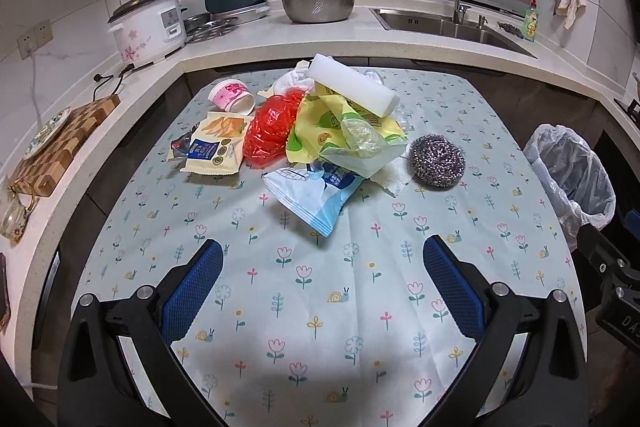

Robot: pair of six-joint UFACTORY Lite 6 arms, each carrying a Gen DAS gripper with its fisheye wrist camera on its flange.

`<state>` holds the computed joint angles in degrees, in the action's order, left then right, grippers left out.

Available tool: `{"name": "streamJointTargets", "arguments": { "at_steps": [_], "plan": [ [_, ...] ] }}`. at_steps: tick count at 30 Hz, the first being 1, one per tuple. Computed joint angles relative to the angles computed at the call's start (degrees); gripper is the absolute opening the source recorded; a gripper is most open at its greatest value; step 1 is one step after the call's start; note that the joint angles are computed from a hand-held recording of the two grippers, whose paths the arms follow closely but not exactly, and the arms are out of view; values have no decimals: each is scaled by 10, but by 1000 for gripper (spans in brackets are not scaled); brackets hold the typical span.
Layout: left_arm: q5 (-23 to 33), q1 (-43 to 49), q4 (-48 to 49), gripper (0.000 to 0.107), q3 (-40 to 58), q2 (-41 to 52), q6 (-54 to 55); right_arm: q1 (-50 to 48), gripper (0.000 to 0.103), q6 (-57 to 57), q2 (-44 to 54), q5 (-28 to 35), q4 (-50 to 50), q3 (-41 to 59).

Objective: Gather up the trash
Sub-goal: 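Grasp the yellow-green snack bag with left tool while right tool grasps the steel wool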

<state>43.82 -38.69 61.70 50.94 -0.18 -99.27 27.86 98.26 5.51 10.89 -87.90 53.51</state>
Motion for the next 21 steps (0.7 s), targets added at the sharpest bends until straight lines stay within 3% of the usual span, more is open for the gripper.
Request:
{"name": "streamJointTargets", "arguments": {
  "at_steps": [4, 7, 13, 18, 21],
  "plan": [
    [-46, 58, 2, 96, 21, 17, 37, 7, 96, -9, 98, -7, 11, 92],
    [-87, 105, -1, 96, 49, 41, 67, 10, 96, -73, 176, -16, 75, 173],
    [-154, 178, -38, 96, 136, 120, 138, 17, 96, -384, 337, -14, 382, 363],
    [-197, 225, -121, 96, 221, 197, 231, 21, 96, -644, 481, 38, 638, 558],
    [-213, 245, -164, 96, 263, 236, 280, 20, 96, -738, 567, 81, 734, 686]
  ]
}}
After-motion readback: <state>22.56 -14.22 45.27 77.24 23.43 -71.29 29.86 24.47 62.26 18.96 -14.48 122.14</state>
